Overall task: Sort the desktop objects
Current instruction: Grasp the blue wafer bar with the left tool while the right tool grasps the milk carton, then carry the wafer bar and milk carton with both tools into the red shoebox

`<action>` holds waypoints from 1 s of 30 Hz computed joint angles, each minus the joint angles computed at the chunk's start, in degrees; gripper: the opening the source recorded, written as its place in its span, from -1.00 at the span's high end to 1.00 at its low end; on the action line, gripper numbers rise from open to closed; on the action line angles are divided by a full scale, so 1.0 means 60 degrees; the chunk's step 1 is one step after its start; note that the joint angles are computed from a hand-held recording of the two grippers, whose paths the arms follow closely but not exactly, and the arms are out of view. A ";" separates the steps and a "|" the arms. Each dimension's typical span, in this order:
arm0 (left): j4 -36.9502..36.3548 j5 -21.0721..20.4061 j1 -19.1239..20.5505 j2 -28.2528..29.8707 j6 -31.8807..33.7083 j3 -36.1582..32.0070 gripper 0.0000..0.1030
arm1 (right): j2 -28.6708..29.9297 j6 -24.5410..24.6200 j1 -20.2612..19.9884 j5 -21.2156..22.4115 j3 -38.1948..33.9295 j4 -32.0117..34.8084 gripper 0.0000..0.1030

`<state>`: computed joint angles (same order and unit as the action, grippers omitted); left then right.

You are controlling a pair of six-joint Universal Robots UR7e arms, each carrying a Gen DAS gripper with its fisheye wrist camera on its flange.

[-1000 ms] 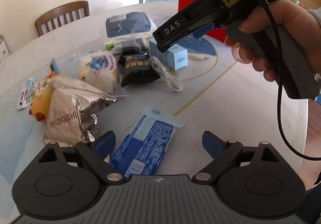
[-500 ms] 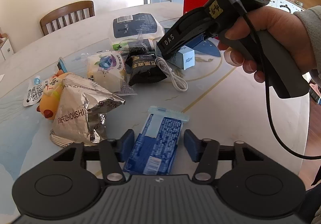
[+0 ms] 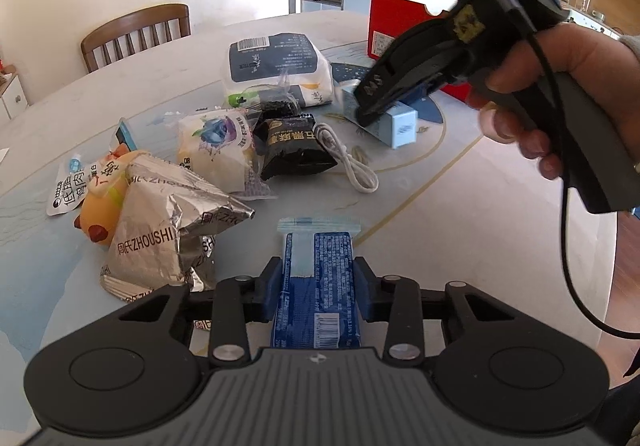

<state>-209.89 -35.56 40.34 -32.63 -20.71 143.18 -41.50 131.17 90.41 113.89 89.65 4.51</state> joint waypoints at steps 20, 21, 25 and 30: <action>0.0322 0.0118 -0.0378 -0.0708 0.0369 -0.0469 0.31 | -0.1996 0.0661 -0.0168 -0.0819 0.1049 0.0839 0.47; 0.0371 0.0122 -0.0389 -0.0756 0.0398 -0.0555 0.31 | -0.2105 0.0622 -0.0177 -0.0881 0.1055 0.0933 0.47; 0.0847 0.0292 -0.0463 -0.0842 0.0572 -0.1121 0.31 | -0.2490 0.0585 -0.0312 -0.1213 0.0958 0.1424 0.47; 0.1361 0.0529 -0.0551 -0.0708 0.0633 -0.2036 0.31 | -0.2774 0.0484 -0.0577 -0.1609 0.0407 0.2407 0.47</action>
